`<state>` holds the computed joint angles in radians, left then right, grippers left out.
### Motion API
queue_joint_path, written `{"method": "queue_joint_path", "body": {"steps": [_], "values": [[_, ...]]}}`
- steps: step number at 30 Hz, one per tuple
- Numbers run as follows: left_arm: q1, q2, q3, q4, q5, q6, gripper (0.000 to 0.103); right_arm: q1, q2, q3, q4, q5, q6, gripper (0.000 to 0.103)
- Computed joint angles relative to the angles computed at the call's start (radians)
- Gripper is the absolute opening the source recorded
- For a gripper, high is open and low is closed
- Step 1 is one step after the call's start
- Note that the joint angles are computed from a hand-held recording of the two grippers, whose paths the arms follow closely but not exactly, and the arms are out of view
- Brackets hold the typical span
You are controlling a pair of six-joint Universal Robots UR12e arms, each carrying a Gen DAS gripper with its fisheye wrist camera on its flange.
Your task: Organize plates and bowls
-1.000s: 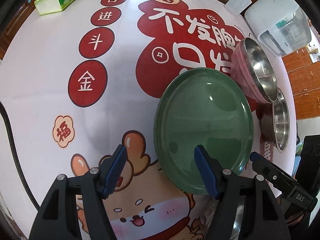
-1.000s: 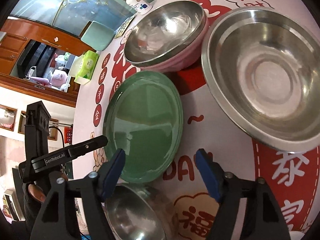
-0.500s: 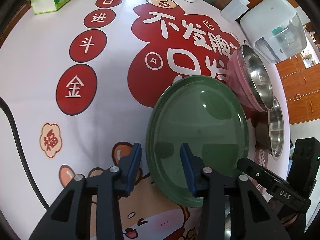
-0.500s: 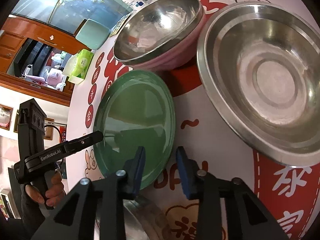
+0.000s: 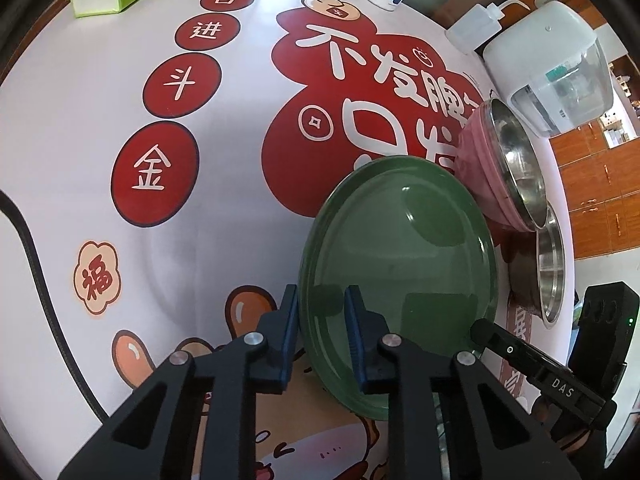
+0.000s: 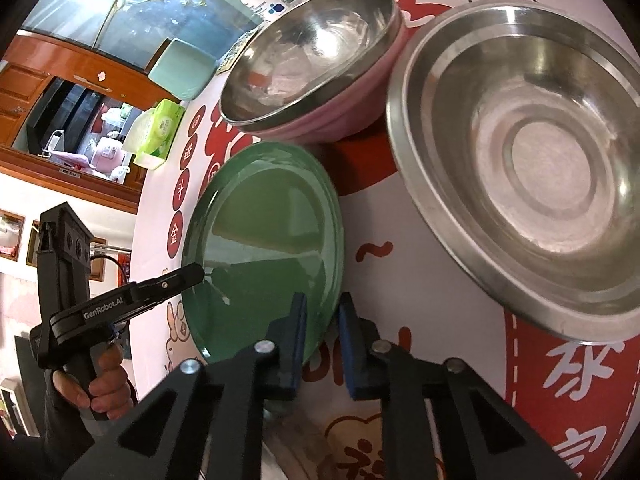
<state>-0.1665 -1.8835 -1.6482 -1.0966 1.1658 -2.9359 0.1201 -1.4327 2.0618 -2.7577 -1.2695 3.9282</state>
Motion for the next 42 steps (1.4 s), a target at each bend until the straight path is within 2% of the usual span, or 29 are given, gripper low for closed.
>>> {"method": "queue_joint_path", "body": {"steps": [11,16,28,42], "values": [[0.008,0.003,-0.004,-0.011,-0.021,-0.02,0.021,0.002,-0.003,-0.001,0.003,-0.005,0.004,0.009],[0.02,0.018,-0.024,0.024,-0.052,-0.025,0.021,0.006,-0.004,-0.002,-0.016,-0.011,0.001,0.009],[0.079,0.078,-0.092,0.144,-0.184,-0.075,0.021,0.021,-0.008,0.002,-0.138,-0.006,-0.018,0.01],[0.108,0.151,-0.144,0.152,-0.24,-0.054,0.021,0.041,-0.052,0.021,-0.207,-0.041,-0.004,0.01]]}}
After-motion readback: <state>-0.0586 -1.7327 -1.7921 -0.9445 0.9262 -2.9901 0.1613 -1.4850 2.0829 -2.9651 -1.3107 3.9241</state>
